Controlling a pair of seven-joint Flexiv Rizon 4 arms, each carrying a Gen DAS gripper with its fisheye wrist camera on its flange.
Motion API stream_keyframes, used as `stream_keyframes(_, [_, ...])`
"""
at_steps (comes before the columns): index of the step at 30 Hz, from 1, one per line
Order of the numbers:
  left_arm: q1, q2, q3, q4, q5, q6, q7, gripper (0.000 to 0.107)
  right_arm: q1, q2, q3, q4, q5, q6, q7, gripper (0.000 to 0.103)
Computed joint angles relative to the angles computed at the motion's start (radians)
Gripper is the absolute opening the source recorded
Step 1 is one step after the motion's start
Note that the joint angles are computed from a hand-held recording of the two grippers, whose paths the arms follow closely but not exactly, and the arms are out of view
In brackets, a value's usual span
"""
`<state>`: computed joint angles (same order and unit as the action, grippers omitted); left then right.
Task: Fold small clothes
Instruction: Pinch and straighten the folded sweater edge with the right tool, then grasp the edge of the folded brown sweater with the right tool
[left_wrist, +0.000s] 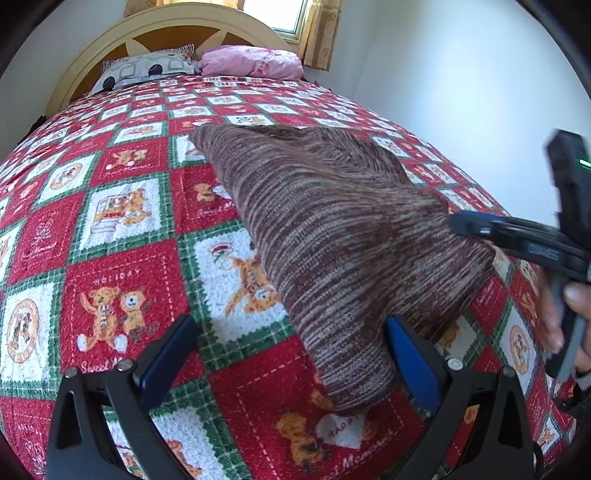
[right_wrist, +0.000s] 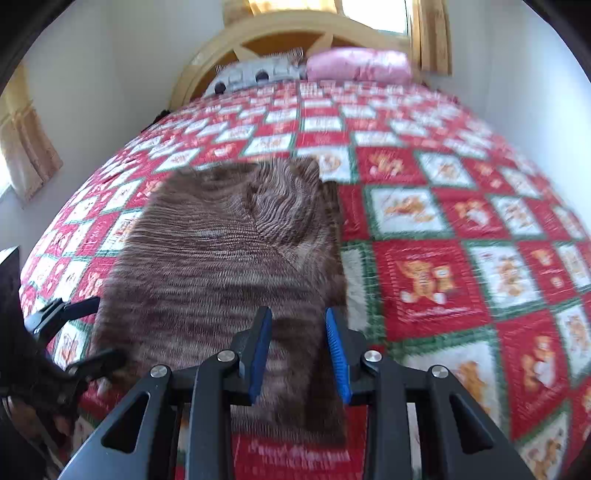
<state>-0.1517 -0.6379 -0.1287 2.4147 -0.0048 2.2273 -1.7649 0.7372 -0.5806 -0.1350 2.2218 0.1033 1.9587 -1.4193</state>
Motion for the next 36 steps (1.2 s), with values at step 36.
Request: stream_keyframes(36, [-0.069, 0.031, 0.029, -0.01, -0.094, -0.089, 0.059, 0.103, -0.503, 0.004, 0.345, 0.124, -0.311, 0.102, 0.098, 0.05])
